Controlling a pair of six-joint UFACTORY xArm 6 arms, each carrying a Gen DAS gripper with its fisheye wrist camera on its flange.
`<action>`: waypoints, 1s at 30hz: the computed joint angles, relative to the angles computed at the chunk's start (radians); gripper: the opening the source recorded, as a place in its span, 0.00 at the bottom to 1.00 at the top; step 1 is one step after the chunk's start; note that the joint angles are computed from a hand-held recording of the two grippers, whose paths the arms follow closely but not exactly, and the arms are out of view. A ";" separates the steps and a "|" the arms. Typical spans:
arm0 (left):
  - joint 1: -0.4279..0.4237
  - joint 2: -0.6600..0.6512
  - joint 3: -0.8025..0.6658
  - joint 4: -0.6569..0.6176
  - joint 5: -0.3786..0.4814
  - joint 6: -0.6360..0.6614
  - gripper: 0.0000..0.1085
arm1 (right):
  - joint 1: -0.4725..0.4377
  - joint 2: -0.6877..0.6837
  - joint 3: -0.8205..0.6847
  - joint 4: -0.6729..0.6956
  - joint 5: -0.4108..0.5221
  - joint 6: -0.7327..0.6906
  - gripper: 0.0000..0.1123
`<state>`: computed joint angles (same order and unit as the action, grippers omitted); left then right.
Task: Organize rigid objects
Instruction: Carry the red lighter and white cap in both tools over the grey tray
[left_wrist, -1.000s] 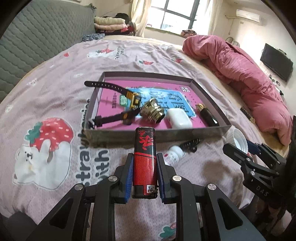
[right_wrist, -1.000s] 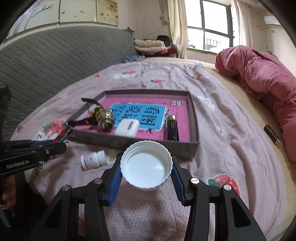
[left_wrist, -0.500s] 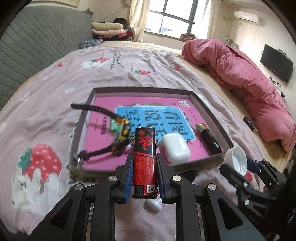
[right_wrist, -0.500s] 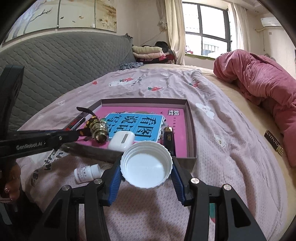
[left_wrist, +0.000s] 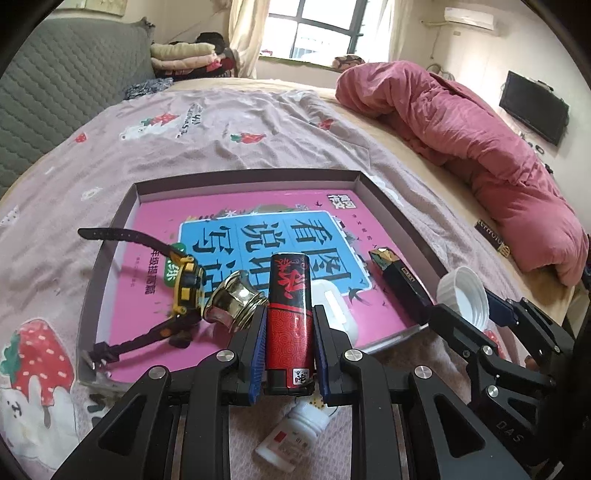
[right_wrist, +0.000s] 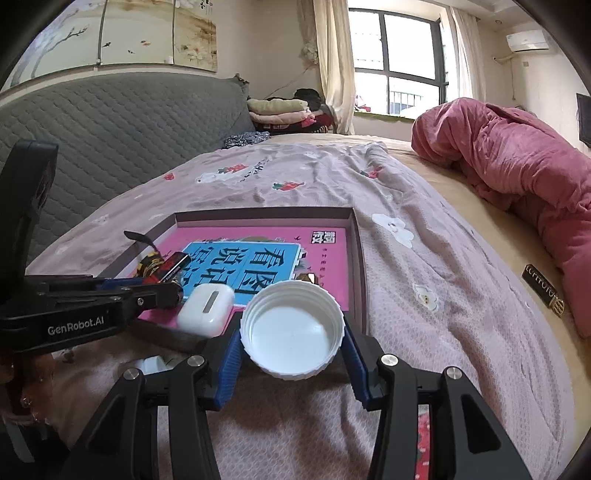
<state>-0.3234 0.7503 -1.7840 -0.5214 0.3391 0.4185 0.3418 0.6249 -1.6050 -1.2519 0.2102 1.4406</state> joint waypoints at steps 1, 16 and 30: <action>0.000 0.005 -0.007 -0.013 0.001 0.011 0.21 | 0.000 0.007 -0.011 -0.004 0.003 -0.003 0.44; 0.009 0.082 -0.138 -0.058 0.119 0.055 0.21 | 0.005 0.118 -0.143 0.213 0.018 -0.265 0.44; 0.010 0.085 -0.130 -0.071 0.114 0.033 0.21 | 0.010 0.125 -0.149 0.233 0.109 -0.265 0.44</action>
<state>-0.3132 0.8350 -1.9139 -0.5925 0.4533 0.4516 0.3523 0.7503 -1.7543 -1.0189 0.3194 1.1752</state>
